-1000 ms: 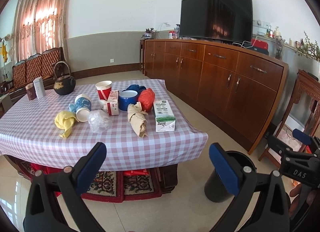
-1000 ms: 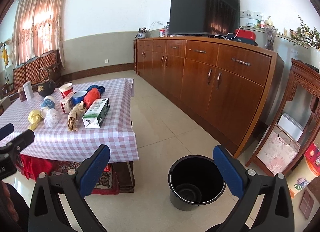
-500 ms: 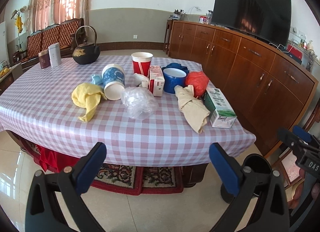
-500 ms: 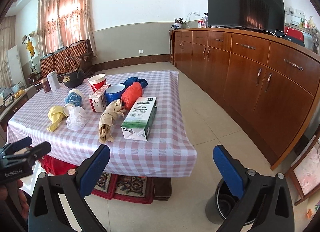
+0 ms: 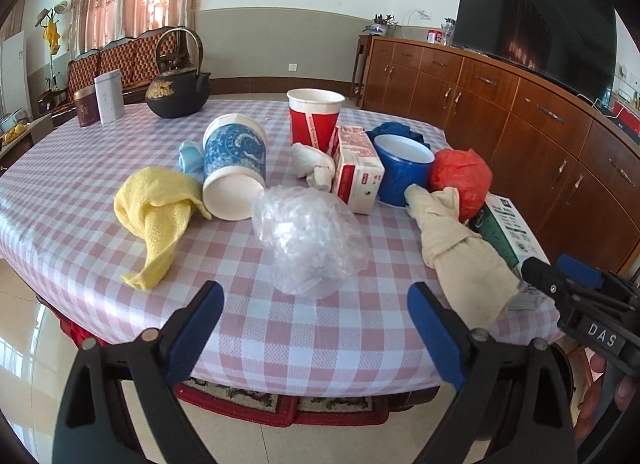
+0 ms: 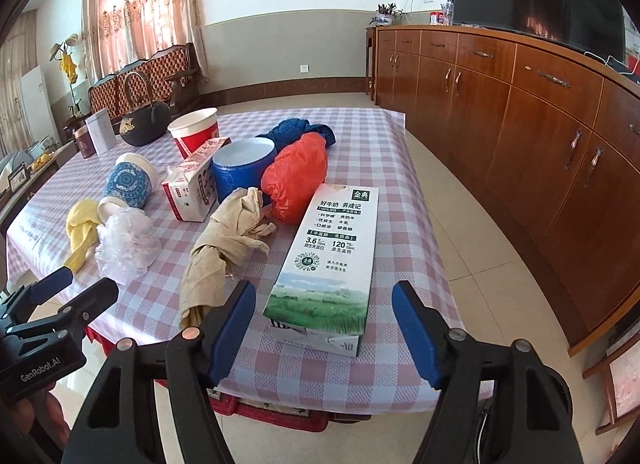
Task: Collect trash
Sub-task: 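Grasp the clear plastic bag with the left tool while the right tool grasps the milk carton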
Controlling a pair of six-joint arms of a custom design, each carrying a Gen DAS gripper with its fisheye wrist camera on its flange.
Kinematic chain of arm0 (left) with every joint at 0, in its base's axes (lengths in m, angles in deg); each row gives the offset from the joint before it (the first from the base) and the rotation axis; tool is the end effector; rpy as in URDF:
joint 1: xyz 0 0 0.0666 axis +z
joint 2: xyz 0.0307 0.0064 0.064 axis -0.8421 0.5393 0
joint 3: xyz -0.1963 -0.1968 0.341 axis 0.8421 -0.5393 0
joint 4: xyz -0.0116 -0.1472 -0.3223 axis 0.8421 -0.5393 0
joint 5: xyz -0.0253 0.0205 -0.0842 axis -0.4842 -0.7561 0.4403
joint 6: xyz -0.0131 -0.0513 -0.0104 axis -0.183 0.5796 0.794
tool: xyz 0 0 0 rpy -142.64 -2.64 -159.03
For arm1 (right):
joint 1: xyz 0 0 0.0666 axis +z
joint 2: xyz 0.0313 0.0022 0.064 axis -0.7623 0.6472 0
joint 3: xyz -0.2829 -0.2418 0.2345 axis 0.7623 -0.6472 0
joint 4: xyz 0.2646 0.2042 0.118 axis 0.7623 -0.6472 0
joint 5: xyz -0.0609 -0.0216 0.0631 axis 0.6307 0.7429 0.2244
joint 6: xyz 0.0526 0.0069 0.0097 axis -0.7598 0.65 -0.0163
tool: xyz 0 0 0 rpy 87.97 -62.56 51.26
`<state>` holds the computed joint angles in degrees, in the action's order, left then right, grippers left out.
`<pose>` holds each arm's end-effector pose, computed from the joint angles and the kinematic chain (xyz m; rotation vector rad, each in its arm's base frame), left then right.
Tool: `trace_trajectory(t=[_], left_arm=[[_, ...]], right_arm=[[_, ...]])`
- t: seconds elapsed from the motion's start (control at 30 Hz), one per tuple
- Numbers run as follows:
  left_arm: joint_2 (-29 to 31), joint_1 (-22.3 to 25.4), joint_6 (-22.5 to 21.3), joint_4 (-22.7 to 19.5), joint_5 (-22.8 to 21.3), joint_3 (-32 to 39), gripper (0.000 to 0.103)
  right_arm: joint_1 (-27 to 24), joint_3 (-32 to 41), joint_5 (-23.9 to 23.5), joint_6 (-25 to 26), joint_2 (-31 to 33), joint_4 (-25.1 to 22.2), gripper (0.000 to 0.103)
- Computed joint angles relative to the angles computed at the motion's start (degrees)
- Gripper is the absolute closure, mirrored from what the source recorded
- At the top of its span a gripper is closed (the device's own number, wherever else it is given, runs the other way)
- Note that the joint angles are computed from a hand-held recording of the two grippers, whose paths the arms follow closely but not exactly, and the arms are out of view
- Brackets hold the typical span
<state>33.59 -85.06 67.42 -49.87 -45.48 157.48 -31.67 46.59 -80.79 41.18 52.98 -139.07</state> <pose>0.3629 -0.1789 0.5640 -0.1095 2.2648 -0.1343 0.3882 0.1204 0.5721 -0.1192 2.3010 0.0699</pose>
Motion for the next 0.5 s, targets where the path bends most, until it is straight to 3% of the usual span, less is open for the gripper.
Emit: trace_trajectory(t=[0.1,0.37,0.43,0.5], left_arm=[[1.8,1.4,-0.6,0.9,1.1,1.0,0.012],[4.3,4.0,0.9,1.4,4.4,2.3,0.021],[4.7,4.4,0.8,1.3,5.8,2.6,0.038],[4.4,4.7,0.6,1.8,7.0,2.3,0.047]], right_arm=[[-0.8,1.0,-1.3,-0.6,2.0,0.2,0.041],[-2.3,3.6,-1.0,-1.0,5.3,-0.9,0.041],[-2.7,3.3,-1.4,-1.0,5.1,-0.5,0.044],[-3.0,2.9,-1.5,-1.0,4.7,0.2,0.046]])
